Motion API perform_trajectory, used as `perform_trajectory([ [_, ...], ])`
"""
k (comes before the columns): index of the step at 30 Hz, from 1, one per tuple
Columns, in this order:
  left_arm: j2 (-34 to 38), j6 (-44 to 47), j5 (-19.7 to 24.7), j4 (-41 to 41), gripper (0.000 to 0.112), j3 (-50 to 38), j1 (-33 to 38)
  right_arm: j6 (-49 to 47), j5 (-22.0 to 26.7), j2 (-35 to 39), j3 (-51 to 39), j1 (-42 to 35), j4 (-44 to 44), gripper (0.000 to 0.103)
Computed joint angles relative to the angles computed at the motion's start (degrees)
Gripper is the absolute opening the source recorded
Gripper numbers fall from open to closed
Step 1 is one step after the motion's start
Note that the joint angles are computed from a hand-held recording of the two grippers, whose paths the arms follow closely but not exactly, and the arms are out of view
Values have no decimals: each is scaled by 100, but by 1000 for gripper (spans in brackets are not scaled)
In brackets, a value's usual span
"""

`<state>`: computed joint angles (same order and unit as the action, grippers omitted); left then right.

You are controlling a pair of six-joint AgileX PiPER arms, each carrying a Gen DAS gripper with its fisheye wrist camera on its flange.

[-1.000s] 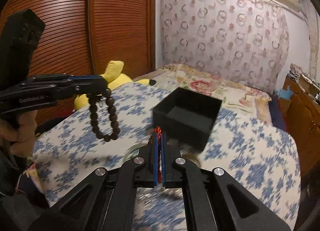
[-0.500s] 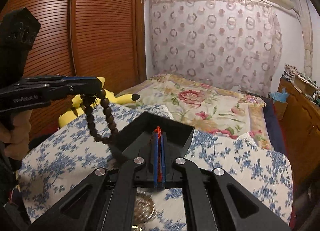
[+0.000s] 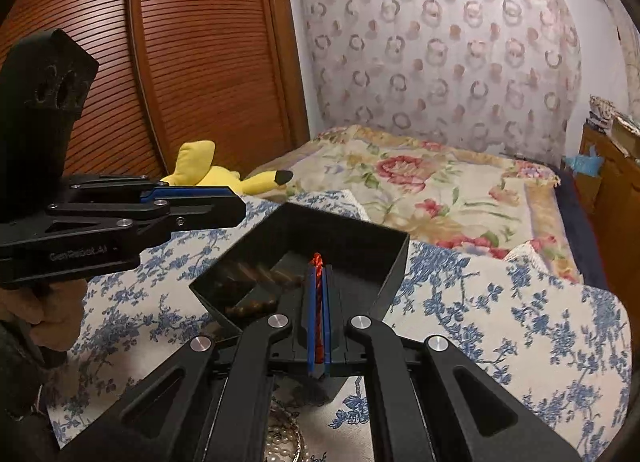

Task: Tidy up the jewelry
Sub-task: 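Carry the bracelet over the black box and open both tools to drop it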

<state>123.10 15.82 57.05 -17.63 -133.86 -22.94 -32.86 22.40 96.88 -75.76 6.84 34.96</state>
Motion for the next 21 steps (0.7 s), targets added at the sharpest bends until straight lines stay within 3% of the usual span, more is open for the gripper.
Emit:
perform_trajectory([
  [12,-852,227,-801,26,36,1782,67,8,48,189,-63,82,-69,4],
  [14,-1007,288,-895,-70,36,2178,143,78,30,200,-60,77,-119,12],
  [16,-1129,337,-981,-125,36,2497,203,34,-69,141,24,63,-64,32],
  [21,-1493,490,-1170,-264,36,3368,363,751,-266,-77,129,145,-853,33],
])
